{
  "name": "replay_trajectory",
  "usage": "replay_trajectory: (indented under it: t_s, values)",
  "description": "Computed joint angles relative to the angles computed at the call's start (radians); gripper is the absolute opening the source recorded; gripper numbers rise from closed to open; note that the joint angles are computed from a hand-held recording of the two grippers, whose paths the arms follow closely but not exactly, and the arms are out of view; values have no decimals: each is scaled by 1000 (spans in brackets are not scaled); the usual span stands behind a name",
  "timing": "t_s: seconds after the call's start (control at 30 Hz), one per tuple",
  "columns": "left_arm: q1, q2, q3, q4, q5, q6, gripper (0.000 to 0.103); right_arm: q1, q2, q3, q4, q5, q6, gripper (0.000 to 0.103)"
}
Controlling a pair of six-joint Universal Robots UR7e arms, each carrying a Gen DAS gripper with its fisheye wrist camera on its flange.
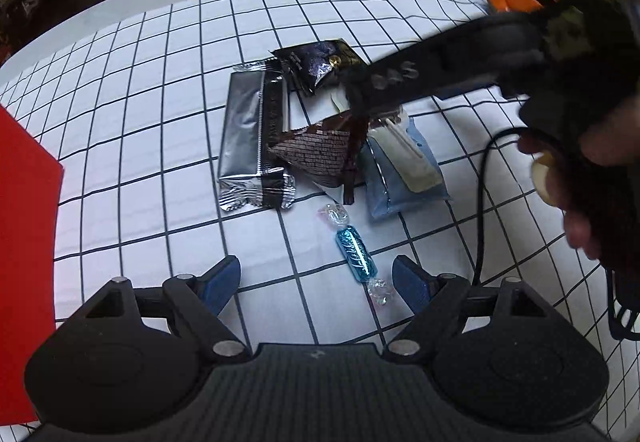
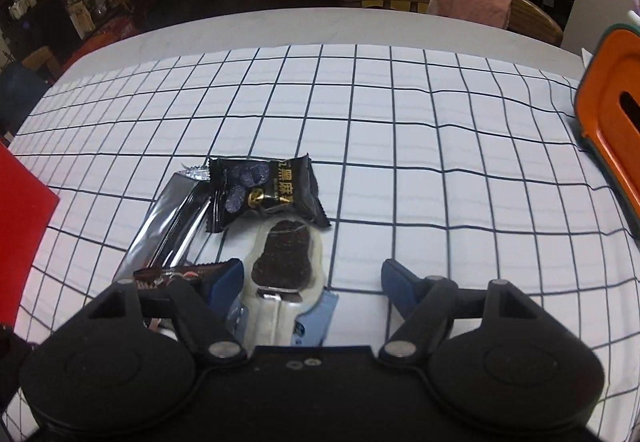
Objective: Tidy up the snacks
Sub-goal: 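Grasp the ice-cream packet with the right tool while left grasps blue candy, then carry the ice-cream packet and blue candy toward the red box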
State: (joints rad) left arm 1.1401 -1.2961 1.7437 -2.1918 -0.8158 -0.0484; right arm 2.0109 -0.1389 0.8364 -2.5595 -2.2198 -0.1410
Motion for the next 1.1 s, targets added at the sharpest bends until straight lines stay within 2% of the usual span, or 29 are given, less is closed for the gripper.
replay_trajectory:
  t_s: [0.1,0.23,0.3,0.37,0.4,0.47,0.53,0.63,0.8,1.1]
  values:
    - [-1,10,2,-17,0,21,80,-2,24,-42,34,-1,10,71]
    - [1,25,-6,-9,-6,45,58,-2,47,-75,49,-6,18,65]
    - [1,26,1,-25,-6,58,55,-1,48,-74,43,-2,14,58]
    - [-1,27,6,-38,-7,79,45,1,48,-74,41,8,10,48]
    - [-2,27,9,-45,-8,88,37,2,50,-76,42,9,7,47]
    - [-2,25,9,-47,-17,100,30,5,49,-69,31,2,-5,47]
    - [3,22,5,-42,-32,98,17,6,47,-59,18,3,-12,47]
    - [13,16,-8,-23,-57,78,13,5,27,-26,-4,6,-3,47]
    - [23,4,-15,-5,-72,62,13,5,-50,96,-70,30,20,47]
    - [26,-32,-14,36,-44,25,13,24,-194,328,-201,74,58,47]
